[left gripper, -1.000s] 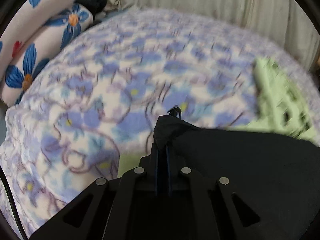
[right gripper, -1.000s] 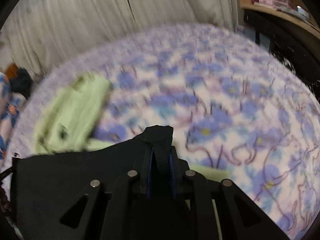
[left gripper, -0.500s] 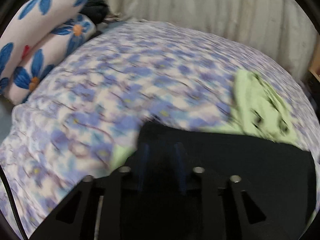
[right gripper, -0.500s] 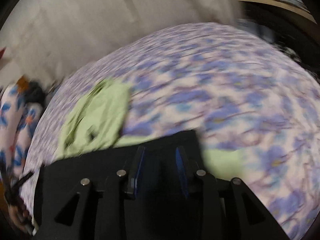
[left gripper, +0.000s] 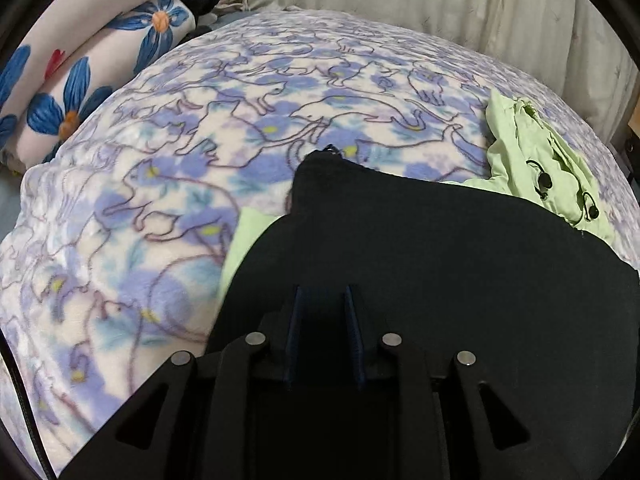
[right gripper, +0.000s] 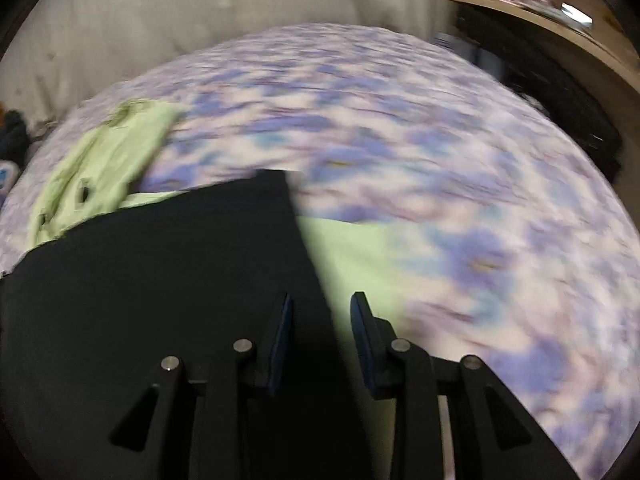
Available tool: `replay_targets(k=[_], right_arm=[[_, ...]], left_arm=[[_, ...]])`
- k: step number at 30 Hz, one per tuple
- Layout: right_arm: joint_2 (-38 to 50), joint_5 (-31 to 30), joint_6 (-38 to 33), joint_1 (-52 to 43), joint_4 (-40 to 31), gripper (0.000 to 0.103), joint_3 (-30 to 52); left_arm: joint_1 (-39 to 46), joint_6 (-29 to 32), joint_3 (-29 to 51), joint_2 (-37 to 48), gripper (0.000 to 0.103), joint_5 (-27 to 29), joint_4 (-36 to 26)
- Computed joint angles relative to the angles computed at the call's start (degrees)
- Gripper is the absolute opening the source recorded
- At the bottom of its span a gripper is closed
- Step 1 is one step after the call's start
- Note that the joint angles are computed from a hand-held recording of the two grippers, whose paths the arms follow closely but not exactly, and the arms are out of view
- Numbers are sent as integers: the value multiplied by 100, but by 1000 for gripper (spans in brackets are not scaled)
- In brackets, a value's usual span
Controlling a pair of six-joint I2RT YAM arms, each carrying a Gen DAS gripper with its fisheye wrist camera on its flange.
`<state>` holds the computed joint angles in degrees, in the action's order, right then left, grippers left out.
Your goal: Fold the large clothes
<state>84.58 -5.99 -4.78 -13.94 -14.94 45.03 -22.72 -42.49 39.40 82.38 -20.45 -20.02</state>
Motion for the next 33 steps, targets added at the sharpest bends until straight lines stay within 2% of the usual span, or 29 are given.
replay_targets(k=[4, 6, 9, 12, 15, 17, 20, 23, 26, 28, 32, 33], right_arm=[[-1114, -955, -186, -499, -787, 31, -279], [-1846, -1302, -174, -361, -1186, 31, -533], [-2821, -1530, 47, 267, -1688, 31, -946], [-3596, -1357, 415, 1257, -2000, 31, -1408], [-3883, -652, 681, 2216, -1963, 31, -1835], [-3844, -201, 650, 2354, -1888, 31, -2052], [-4026, -470, 20, 1210, -1962, 31, -2223], [-3751, -1567, -1005, -677, -2365, 31, -1982], [-3662, -1706, -1481, -1512, -2611, 31, -1846], [-3427, -2273, -2014, -2266, -3091, 31, -1620], [-3186, -2761, -2777, -3169, -3810, 32, -1319], [-3117, -2865, -3014, -3401, -4034, 37, -1263]], left_arm=[[-498, -541, 89, -596, 37, -160, -900], [-930, -835, 73, -947, 40, -284, -1253], [-2086, -1662, 141, -1309, 40, -620, -1918], [-3130, -2546, 189, -1289, 40, -840, -2294], [-3850, -3239, 138, -940, 40, -935, -2423], [-4031, -3577, 18, -629, 40, -943, -2553], [-4252, -3830, -230, -794, 40, -1210, -2699], [-4291, -3850, -391, -1135, 40, -1168, -2756], [-4311, -4022, -313, -1111, 40, -1166, -3031], [-4361, -4230, -269, -1136, 52, -1098, -3211], [-4737, -4773, -300, -1434, 54, -1028, -3496], [-4799, -4859, -311, -1468, 55, -1012, -3515]])
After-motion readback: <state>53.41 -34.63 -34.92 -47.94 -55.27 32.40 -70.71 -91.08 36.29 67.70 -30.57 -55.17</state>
